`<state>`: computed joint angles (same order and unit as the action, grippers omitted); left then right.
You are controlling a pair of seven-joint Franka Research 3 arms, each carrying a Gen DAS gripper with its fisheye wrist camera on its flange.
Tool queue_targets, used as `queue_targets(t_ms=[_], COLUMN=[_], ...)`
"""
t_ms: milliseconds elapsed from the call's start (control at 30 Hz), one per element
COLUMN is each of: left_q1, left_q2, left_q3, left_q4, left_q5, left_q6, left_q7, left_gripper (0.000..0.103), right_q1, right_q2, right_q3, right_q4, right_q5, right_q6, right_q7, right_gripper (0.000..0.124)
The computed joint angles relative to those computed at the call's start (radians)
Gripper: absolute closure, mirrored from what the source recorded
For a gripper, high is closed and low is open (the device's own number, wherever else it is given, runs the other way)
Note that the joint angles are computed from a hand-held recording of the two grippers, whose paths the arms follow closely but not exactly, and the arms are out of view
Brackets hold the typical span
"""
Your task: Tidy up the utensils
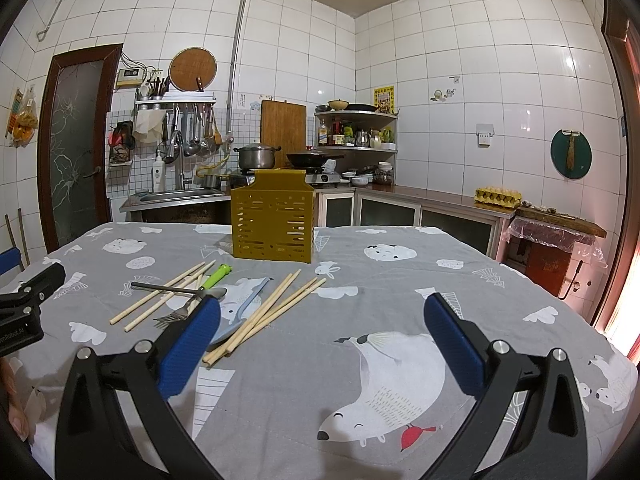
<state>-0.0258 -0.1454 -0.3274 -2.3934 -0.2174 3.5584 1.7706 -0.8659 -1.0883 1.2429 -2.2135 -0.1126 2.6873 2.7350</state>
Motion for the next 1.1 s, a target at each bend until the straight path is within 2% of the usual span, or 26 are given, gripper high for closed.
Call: queue_targets(t_ms=[1100], left_q1=[0.009], left_q2=[0.002], left_q3=[-0.002], left_q4=[0.014], left_q5=[-0.001], left_q6=[-0.011], left_q7=[0.012], left_gripper=[0.005], right_q1=[0.002], right_q2=[-0.003], right_q3=[-0.004], right_q4=[-0.003], right_q5=[-0.006], right_q6=[0.003], right_q7=[0.006], right_gripper=[0.025])
